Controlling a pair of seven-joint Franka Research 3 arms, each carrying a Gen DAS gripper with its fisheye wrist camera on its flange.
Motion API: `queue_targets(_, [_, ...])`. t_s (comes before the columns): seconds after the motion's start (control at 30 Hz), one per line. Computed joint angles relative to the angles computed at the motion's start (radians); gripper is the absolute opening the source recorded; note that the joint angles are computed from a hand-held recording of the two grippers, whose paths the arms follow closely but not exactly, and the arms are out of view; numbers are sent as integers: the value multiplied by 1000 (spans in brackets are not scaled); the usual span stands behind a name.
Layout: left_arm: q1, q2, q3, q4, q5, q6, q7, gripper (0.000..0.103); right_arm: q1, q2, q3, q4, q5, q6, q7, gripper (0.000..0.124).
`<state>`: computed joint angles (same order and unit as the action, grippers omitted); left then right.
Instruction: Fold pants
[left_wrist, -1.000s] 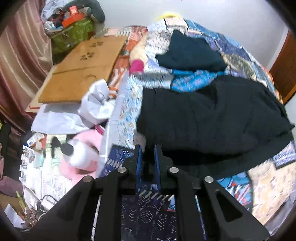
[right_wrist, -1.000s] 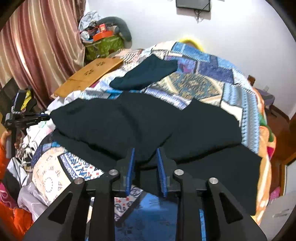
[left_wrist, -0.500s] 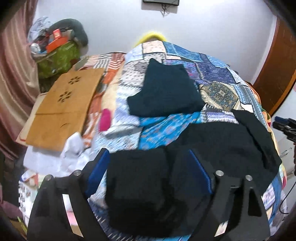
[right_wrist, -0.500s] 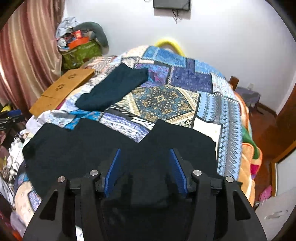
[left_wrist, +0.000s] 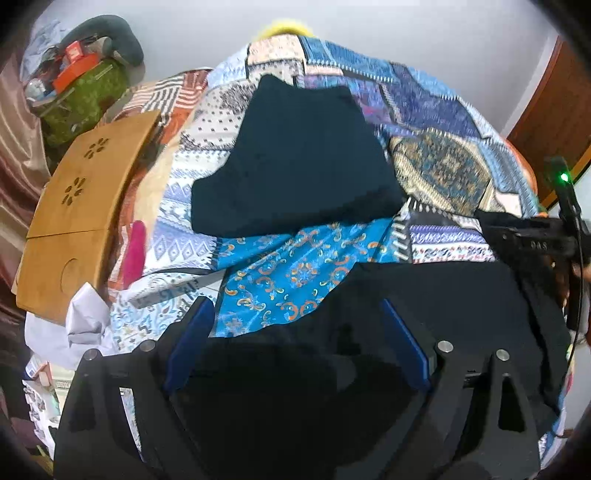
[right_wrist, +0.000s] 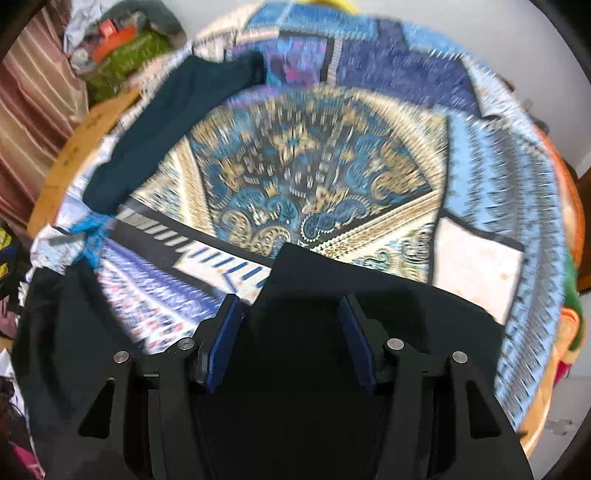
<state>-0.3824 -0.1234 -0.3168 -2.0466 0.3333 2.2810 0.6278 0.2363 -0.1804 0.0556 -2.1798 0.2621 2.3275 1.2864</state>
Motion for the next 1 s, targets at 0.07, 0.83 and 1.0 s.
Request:
queue_targets(0.07, [-2, 20, 2, 5, -14, 6, 18, 91, 3, 1, -2, -4, 11, 12, -16, 51])
queue_targets(0.83, [-125, 180, -54, 231, 8, -103, 64, 91, -67, -419, -128, -147, 171, 127, -123, 7])
queue_targets(1.0, [-195, 307, -72, 384, 11, -167, 138, 92, -86, -531, -179, -190, 236, 166, -182, 7])
